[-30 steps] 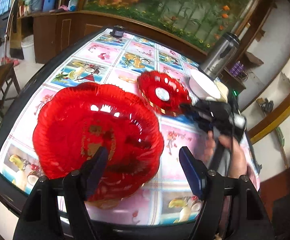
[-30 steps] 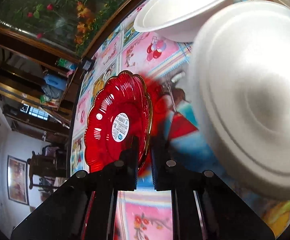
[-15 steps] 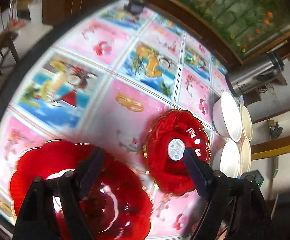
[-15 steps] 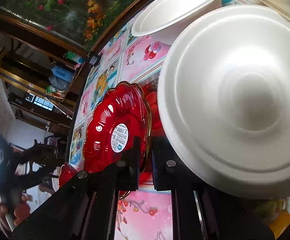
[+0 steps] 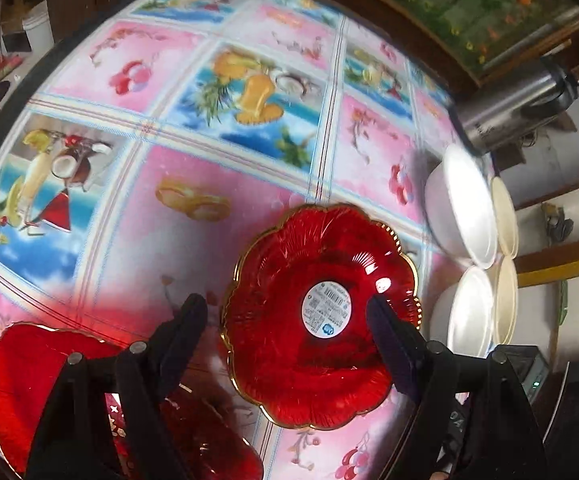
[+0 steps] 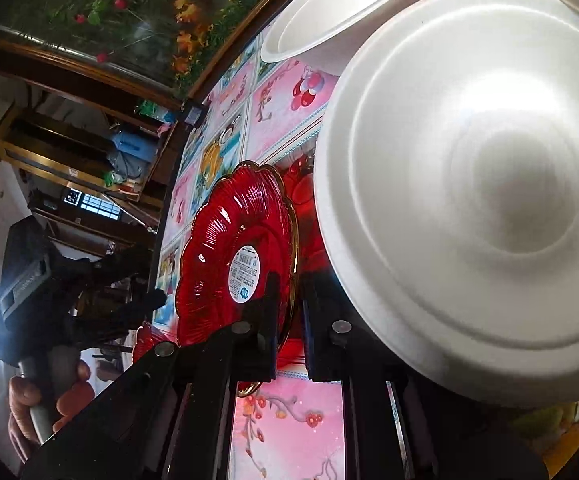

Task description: Organize plates and bowls

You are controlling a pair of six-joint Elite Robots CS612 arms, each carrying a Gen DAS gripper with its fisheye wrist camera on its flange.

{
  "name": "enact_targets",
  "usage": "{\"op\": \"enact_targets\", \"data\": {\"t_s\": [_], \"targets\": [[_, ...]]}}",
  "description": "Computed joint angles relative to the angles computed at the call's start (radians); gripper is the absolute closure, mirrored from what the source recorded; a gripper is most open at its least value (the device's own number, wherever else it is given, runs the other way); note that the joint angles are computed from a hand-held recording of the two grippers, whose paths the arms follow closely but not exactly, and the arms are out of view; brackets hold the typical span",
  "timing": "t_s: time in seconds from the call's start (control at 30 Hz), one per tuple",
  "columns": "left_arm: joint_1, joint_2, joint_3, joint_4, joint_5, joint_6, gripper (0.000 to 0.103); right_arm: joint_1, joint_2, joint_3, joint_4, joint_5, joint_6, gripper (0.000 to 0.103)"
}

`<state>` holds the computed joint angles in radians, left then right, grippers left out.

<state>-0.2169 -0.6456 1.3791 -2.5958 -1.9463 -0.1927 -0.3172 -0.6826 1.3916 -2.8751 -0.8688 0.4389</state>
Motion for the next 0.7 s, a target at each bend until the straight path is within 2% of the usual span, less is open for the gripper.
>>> {"op": "enact_targets", "data": {"t_s": [0.07,0.13,0.2,0.27,0.3,0.37,0.5,0.63,0.7], "targets": [[-0.001,0.007,-0.005,0.012,-0.011,0.011,0.023,0.002,0.001,-0.002,0.001,-0.002,0.001,0.092],[-0.009,0.001,0.011,-0.016,0.024,0.021,0.029,0.002,0.001,-0.002,0.000,-0.001,0.003,0.092],[-0.021,-0.009,0.030,-0.051,0.085,0.039,0.042,0.002,0.001,-0.002,-0.002,-0.002,0.007,0.092],[-0.023,-0.011,0.035,-0.062,0.114,0.042,0.064,0.002,0.000,-0.001,-0.011,-0.016,0.013,0.092],[-0.022,-0.012,0.037,-0.065,0.125,0.039,0.069,0.001,0.000,0.001,-0.016,-0.021,0.018,0.092],[-0.026,-0.012,0.041,-0.073,0.164,0.043,0.086,0.000,-0.001,0.004,-0.023,-0.020,0.027,0.092],[-0.040,-0.015,0.055,-0.096,0.249,0.055,0.098,0.001,0.001,0.000,-0.020,-0.021,0.019,0.092],[-0.061,-0.023,0.081,-0.146,0.333,0.067,0.098,0.001,0.000,0.003,-0.022,-0.018,0.024,0.092],[-0.065,-0.027,0.093,-0.168,0.341,0.056,0.098,0.002,0.000,0.002,-0.023,-0.026,0.023,0.092]]}}
